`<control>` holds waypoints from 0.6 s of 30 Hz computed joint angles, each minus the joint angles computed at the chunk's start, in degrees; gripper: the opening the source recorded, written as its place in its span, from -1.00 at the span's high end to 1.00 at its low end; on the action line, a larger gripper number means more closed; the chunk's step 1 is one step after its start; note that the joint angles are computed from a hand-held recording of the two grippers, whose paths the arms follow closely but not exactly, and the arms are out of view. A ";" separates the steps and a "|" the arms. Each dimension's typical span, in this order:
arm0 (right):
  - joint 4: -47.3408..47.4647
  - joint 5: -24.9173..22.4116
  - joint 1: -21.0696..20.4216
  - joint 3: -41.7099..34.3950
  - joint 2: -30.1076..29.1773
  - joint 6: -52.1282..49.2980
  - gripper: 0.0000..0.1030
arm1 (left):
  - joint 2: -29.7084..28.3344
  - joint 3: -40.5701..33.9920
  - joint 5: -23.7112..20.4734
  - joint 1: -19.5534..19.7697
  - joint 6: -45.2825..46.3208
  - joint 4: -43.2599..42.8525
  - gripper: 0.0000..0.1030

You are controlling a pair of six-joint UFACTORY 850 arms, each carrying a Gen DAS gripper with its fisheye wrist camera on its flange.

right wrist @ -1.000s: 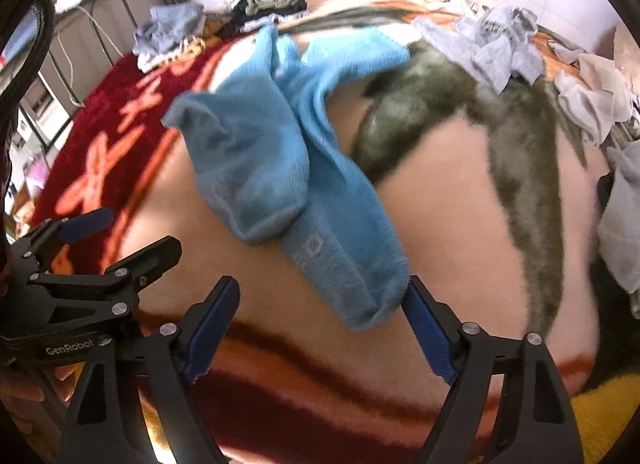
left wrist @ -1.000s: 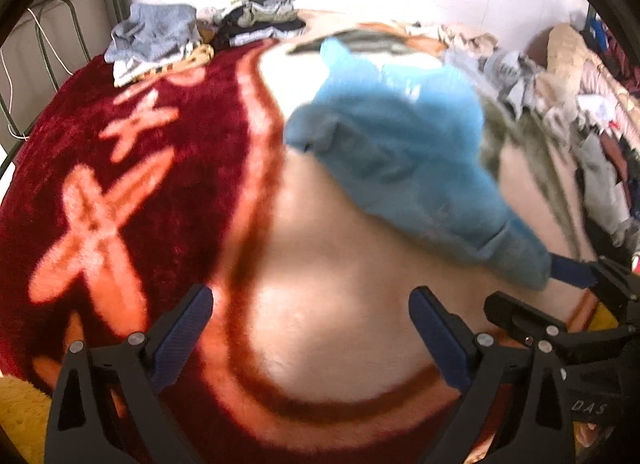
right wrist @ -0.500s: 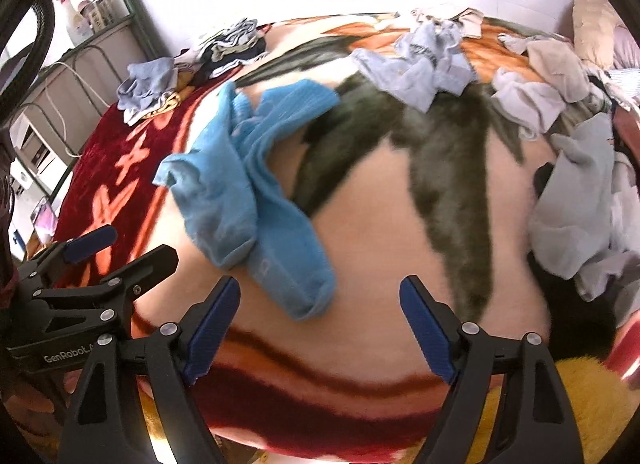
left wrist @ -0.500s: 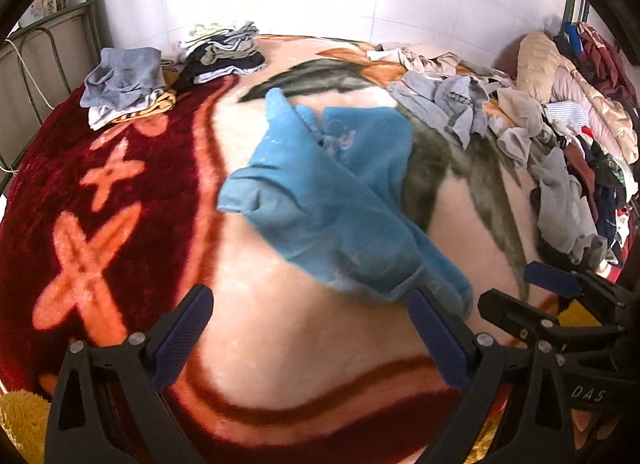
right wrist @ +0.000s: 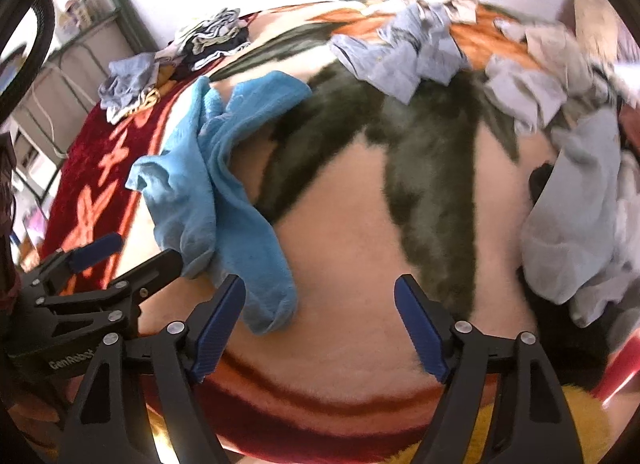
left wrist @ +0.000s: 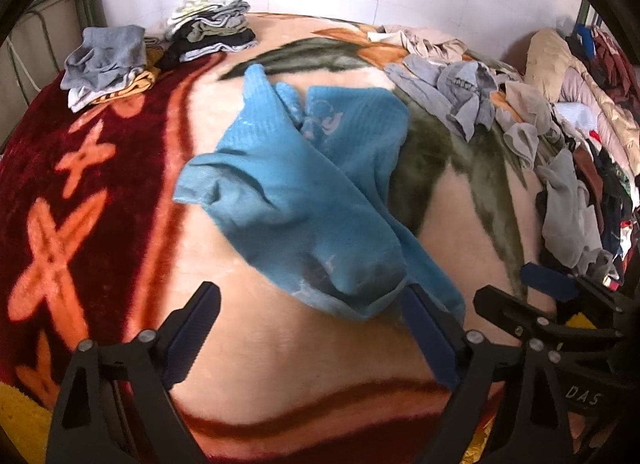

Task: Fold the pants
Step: 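Grasp one blue sock with the left gripper while the right gripper grasps the other sock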

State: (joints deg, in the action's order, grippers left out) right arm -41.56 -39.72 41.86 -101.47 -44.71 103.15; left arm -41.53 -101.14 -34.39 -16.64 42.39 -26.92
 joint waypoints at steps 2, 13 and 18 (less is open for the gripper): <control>0.30 2.28 -0.39 1.48 0.53 1.76 -0.48 | 0.11 0.35 1.48 -0.61 -0.12 1.39 -0.80; 0.79 4.89 -1.13 3.20 0.69 4.10 -0.41 | -4.36 -5.27 -1.24 -2.81 -7.12 8.22 -0.64; 0.60 4.76 -1.12 2.59 0.24 3.88 -0.39 | -4.53 -5.39 -1.73 -2.60 -5.98 6.95 -0.43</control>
